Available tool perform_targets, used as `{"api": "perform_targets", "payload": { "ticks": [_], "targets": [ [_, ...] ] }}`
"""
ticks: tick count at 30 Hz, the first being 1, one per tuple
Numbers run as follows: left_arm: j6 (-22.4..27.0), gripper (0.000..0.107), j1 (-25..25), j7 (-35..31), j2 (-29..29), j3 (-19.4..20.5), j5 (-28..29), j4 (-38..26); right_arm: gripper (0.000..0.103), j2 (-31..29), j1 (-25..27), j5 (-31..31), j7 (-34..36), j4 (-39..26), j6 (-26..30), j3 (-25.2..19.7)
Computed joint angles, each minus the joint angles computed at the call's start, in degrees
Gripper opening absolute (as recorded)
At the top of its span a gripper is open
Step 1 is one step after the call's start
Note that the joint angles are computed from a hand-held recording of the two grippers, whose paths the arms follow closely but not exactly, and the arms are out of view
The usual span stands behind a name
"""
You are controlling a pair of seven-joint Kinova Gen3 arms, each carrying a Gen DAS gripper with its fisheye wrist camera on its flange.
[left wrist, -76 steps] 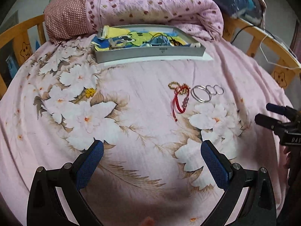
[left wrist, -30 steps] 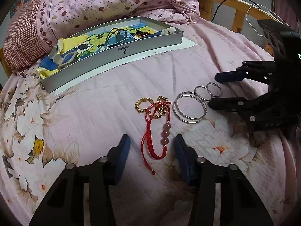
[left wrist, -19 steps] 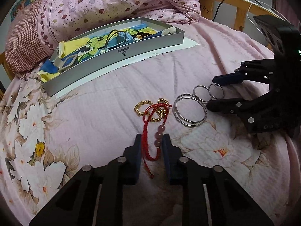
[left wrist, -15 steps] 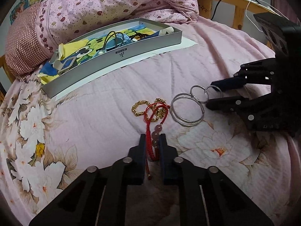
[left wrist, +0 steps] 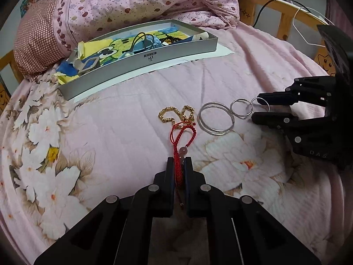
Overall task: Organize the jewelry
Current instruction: 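Carry the red bracelet and silver ring over the tray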
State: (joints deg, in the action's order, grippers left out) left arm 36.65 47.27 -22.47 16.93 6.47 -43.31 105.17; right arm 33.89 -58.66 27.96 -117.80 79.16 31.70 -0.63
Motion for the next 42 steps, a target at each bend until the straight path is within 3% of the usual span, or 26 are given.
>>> {"api": "perform_targets", "payload": {
  "ticks": [5, 18, 28, 33, 38, 42],
  "targets": [
    [0.1, 0.006, 0.4, 2.0, -1.5, 0.3, 0.0, 0.6, 0.027, -0.9, -4.0, 3.7, -4.5, 0.7, 0.6, 2.8],
    [0.6, 0.006, -0.9, 6.4, -5.6, 2.8, -3.2, 0.8, 0.027, -3.4, -8.3, 14.0, -15.2, 2.0, 0.7, 3.6],
    [1.5, 0.006, -6.2, 0.5, -6.0, 3.2, -0.9, -4.2, 0.027, -3.3, -6.6, 18.2, -18.1, -3.0, 0.0, 3.4],
    [2.8, 0.006, -8.4, -4.3, -5.1, 1.9, 0.1, -8.5, 0.027, -1.3, -3.1, 15.6, -13.6, -9.7, -0.7, 2.4],
    [1.9, 0.006, -10.8, -5.9, -4.2, 0.0, 1.6, -12.3, 0.027, 2.0, 1.3, 8.2, -7.3, -17.7, -2.2, 1.5],
    [1.2, 0.006, -11.1, -5.7, -2.2, -2.1, -0.2, -15.6, 0.027, 5.1, 3.7, 2.6, -3.7, -24.1, -1.4, 1.7]
  ]
}}
